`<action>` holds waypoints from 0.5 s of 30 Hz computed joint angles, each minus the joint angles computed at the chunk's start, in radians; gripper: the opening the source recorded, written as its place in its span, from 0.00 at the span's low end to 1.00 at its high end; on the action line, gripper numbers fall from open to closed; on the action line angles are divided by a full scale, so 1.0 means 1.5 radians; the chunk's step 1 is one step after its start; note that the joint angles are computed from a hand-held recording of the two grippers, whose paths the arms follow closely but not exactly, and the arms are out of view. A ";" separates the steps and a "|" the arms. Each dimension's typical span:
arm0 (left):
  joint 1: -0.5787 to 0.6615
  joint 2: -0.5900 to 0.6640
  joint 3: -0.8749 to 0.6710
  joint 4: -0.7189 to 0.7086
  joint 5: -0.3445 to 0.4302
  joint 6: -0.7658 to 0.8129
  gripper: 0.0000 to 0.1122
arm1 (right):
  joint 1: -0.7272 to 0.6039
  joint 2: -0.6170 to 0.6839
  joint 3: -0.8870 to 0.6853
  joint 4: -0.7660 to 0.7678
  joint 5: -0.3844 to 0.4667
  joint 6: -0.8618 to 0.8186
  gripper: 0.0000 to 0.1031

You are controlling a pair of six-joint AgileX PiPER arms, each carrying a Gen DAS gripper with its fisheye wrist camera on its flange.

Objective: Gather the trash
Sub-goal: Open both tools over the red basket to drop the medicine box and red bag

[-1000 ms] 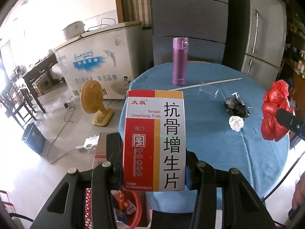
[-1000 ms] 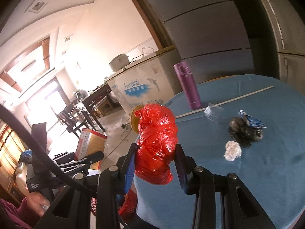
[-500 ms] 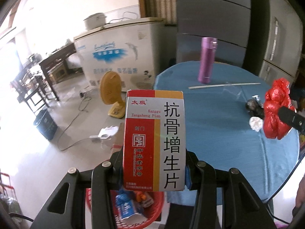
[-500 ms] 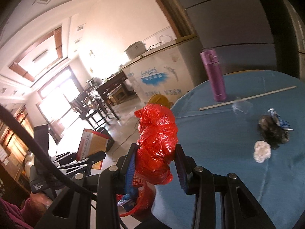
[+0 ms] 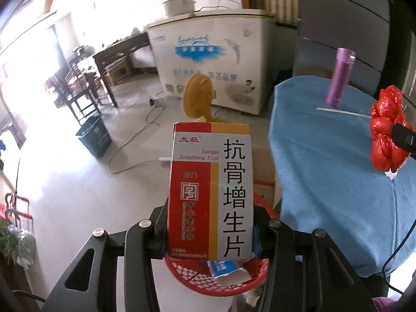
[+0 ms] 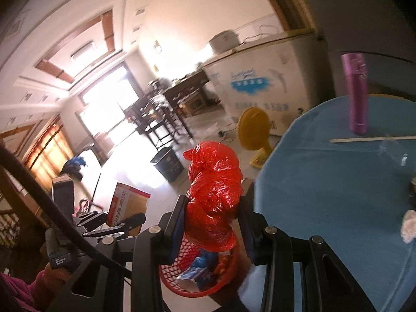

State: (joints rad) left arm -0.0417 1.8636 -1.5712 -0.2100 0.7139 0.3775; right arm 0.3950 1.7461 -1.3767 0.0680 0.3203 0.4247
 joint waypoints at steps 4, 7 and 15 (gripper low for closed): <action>0.016 0.012 -0.001 0.004 0.003 -0.002 0.43 | 0.005 0.066 -0.070 0.109 0.032 -0.110 0.40; 0.025 0.027 -0.008 0.002 0.012 0.000 0.43 | 0.008 0.115 -0.125 0.156 0.065 -0.159 0.40; 0.041 0.066 -0.023 -0.022 0.042 0.020 0.43 | 0.004 0.244 -0.267 0.223 0.155 -0.207 0.40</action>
